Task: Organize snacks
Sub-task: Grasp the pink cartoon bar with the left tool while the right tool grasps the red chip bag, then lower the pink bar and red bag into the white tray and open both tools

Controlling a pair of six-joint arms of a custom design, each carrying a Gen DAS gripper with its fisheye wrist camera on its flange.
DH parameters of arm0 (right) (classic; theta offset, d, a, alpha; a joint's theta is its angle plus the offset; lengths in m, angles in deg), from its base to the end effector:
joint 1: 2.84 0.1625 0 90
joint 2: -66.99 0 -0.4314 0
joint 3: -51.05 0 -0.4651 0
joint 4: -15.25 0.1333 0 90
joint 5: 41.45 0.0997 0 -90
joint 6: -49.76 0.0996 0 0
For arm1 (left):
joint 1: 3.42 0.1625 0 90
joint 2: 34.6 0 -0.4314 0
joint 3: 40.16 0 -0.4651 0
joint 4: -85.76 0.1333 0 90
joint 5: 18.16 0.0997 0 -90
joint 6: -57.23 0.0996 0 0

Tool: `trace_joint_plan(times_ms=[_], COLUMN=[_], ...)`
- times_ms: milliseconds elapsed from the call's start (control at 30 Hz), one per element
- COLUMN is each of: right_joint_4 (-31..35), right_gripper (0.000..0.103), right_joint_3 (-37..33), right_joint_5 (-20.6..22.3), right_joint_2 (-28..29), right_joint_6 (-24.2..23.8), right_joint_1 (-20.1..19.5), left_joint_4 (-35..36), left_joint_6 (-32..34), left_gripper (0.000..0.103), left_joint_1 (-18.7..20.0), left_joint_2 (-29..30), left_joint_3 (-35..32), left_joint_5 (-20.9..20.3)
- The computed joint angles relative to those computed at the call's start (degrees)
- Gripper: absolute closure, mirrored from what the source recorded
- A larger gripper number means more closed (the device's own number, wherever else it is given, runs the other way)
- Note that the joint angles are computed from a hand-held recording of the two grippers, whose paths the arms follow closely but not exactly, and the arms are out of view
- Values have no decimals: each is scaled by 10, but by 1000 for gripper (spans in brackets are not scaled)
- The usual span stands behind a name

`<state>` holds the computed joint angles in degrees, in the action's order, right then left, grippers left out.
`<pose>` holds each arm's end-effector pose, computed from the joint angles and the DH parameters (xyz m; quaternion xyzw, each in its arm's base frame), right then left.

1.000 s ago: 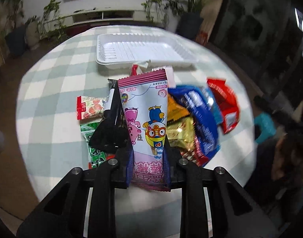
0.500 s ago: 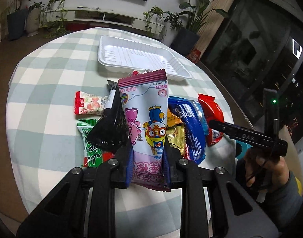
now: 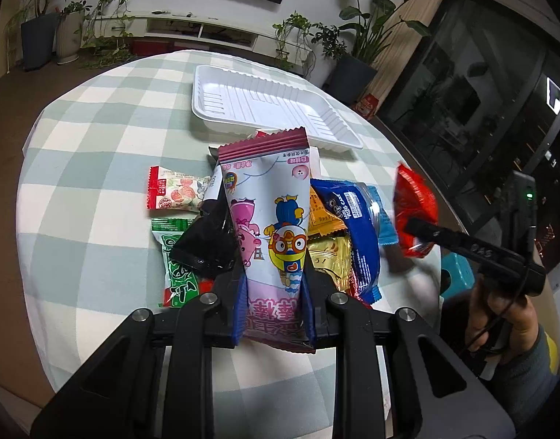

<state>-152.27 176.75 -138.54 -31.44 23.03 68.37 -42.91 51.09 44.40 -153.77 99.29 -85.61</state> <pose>-0.0432 -0.5028 0.3896 0.0364 -0.9033 0.3691 0.2156 -0.1077 -0.3742 0.3221 0.2698 0.9303 -0.2220 0.1120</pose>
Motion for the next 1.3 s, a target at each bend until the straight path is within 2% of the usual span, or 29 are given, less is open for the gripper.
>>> trace_joint_plan(times_ms=[133,267,433,500,667,767,933,1067,1167,1300], right_joint_4=[15,48,40,26,1,-17,-6,88,162,203], right_gripper=[68,68,68,68,68,68,68,68,68,68], right_joint_3=[3,-9,-21,-36,-100,-148,-232,-314,-370,-422], right_joint_5=[72,114,122,110,108,102,92,51,-1,-38], right_joint_2=[-27,-40,-53,-50,-26,7,91,180,243,296], right_joint_6=[32,70,93,100,153,182,148,82,49,41], right_joint_1=[-27,-48,-58,-59,-69,-51,15,71,92,95], left_joint_4=[-8,-12,-6,-6,-22,-25,-19,-15,-6,6], left_joint_6=[-8,-24,-23,-17,26,51,69,78,82,82], left_gripper=[81,81,81,81,81,81,81,81,81,81], left_joint_1=[7,18,22,24,26,29,36,44,48,60], left_joint_2=[-4,-1,10,21,96,166,291,379,427,471], left_joint_3=[-3,-13,-38,-56,-135,-196,-289,-341,-364,-386], left_joint_5=[-11,-14,-2,5,28,28,35,60,79,90])
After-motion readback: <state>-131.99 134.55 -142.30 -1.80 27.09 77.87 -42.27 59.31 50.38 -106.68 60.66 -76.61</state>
